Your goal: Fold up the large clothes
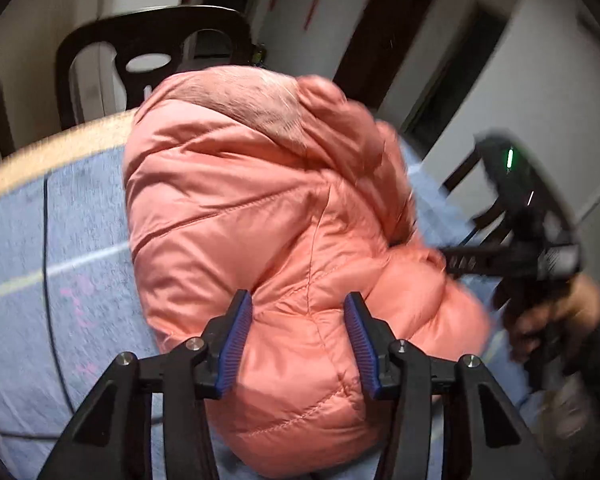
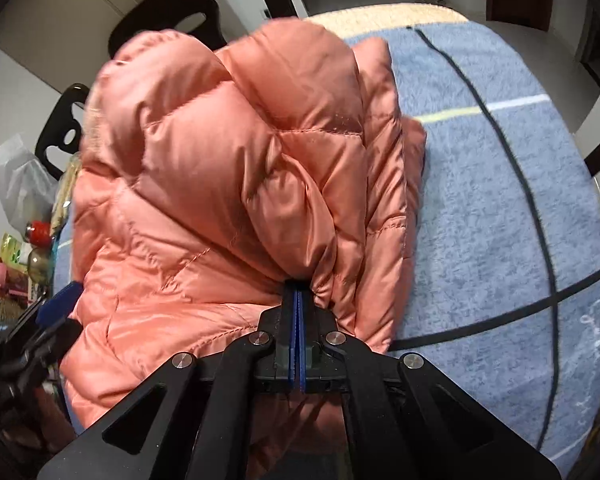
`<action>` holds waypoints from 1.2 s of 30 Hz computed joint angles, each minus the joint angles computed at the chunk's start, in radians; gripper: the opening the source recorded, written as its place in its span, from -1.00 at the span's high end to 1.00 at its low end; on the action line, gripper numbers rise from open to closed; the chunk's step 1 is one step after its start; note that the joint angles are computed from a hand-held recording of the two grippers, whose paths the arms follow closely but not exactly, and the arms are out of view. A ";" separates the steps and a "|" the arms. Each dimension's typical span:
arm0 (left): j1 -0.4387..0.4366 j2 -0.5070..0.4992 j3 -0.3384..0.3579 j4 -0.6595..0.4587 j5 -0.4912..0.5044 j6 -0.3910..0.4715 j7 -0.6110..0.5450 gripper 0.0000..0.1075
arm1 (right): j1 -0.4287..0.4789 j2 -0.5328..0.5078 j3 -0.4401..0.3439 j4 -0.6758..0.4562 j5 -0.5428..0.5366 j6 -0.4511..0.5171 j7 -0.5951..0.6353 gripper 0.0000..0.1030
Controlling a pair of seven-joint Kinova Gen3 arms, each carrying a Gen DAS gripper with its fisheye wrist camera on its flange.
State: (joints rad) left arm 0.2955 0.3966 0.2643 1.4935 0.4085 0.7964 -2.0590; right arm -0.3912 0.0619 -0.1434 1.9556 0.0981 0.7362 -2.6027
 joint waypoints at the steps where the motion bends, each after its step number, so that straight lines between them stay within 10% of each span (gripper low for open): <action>1: 0.028 0.012 -0.016 -0.010 -0.024 -0.002 0.034 0.07 | -0.001 0.009 0.000 0.000 0.007 -0.004 -0.005 1.00; 11: -0.012 0.070 0.006 -0.044 0.020 0.050 -0.007 0.08 | -0.031 0.014 -0.003 -0.015 0.062 0.020 -0.063 1.00; 17: -0.015 0.061 -0.001 -0.038 0.024 0.058 0.017 0.08 | -0.059 -0.159 -0.072 0.015 0.138 0.010 -0.205 0.96; 26: 0.020 0.019 -0.021 0.004 -0.026 0.008 0.087 0.08 | -0.091 -0.071 -0.113 -0.037 0.060 0.111 -0.066 1.00; 36: 0.085 0.007 -0.033 0.034 -0.129 -0.069 0.195 0.09 | -0.065 -0.042 -0.050 0.085 -0.045 -0.098 0.022 1.00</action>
